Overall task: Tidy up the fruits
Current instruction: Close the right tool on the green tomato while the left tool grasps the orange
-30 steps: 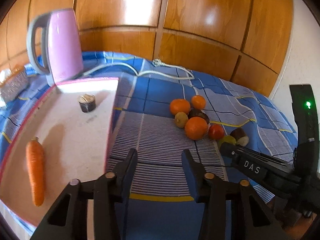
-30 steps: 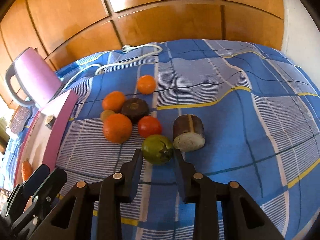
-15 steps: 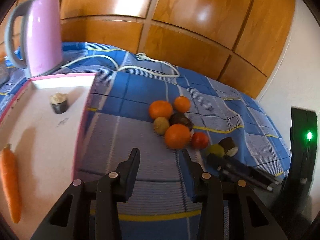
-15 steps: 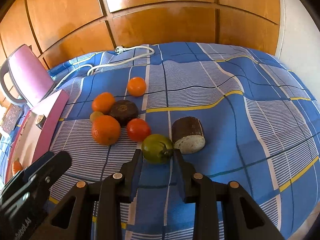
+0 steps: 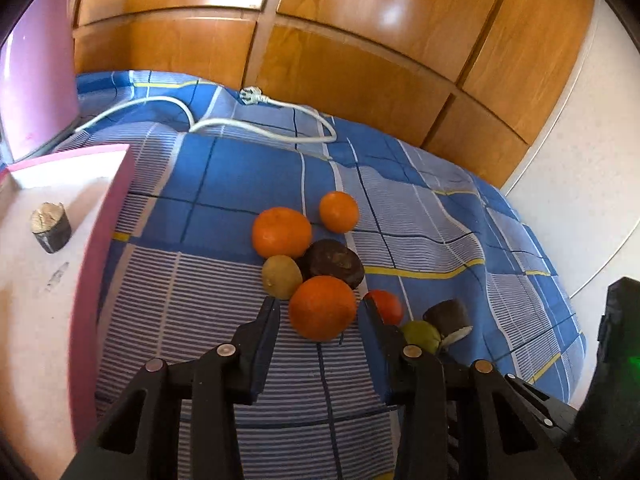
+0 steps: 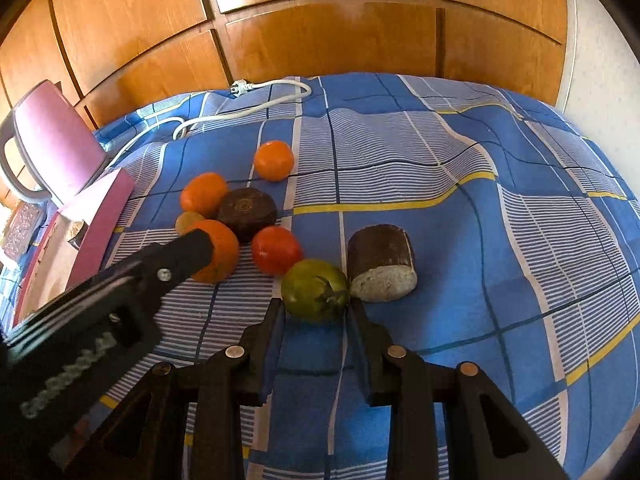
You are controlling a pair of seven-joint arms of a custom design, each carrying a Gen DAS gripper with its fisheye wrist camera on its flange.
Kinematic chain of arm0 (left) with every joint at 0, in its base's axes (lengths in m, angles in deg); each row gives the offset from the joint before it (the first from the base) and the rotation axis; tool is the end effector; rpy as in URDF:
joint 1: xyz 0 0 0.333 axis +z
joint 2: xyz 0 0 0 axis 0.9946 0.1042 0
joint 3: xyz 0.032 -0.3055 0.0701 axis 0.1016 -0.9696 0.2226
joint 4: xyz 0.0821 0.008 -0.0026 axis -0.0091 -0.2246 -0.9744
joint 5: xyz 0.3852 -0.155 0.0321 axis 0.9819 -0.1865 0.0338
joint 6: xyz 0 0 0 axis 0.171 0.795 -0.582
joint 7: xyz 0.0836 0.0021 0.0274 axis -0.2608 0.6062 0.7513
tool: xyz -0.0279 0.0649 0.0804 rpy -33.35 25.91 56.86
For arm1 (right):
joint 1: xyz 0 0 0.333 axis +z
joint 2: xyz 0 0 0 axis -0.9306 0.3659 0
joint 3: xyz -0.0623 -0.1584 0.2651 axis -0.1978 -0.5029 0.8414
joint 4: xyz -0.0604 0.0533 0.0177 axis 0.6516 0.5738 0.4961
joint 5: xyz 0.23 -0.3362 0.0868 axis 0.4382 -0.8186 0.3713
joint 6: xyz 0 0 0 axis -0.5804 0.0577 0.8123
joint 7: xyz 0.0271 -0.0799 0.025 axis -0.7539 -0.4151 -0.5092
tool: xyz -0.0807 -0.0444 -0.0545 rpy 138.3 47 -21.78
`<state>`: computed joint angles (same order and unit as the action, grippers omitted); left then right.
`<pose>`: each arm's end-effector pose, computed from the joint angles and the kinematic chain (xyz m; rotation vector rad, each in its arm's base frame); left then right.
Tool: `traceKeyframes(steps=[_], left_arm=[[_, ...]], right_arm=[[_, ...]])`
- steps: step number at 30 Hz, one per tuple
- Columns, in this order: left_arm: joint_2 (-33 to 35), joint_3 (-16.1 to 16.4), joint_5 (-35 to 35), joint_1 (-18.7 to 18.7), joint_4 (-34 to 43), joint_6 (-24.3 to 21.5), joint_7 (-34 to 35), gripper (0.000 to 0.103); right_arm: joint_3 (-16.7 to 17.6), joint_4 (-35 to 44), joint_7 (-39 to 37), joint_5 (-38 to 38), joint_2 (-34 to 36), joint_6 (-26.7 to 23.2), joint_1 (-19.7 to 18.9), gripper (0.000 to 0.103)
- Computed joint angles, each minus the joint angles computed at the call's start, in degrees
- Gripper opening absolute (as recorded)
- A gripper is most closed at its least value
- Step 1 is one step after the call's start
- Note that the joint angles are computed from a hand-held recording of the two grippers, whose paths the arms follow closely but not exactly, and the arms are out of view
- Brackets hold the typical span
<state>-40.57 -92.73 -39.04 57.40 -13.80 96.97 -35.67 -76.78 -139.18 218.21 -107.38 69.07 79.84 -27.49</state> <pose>0.6533 -0.4142 0.3582 -1.9315 1.8692 -1.0434 0.6348 0.4290 0.3334 -1.8137 1.7745 -0.4700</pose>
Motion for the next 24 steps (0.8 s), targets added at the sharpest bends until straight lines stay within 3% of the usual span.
traceKeyframes(steps=[8, 13, 24], left_arm=[[2.22, 0.12, 0.3, -0.47, 3.07, -1.64, 0.88, 0.042], [2.71, 0.93, 1.06, -1.27, 3.55, -1.81, 1.16, 0.037], [-3.84, 6.84, 8.96, -5.32, -5.18, -2.55, -12.68, 0.036]], right_arm=[[-0.53, -0.44, 0.81, -0.38, -0.07, 0.63, 0.38, 0.032], [-0.45, -0.88, 1.06, 0.3, -0.22, 1.25, 0.27, 0.032], [-0.6, 0.85, 0.39, -1.44, 0.42, -1.61, 0.72, 0.032]])
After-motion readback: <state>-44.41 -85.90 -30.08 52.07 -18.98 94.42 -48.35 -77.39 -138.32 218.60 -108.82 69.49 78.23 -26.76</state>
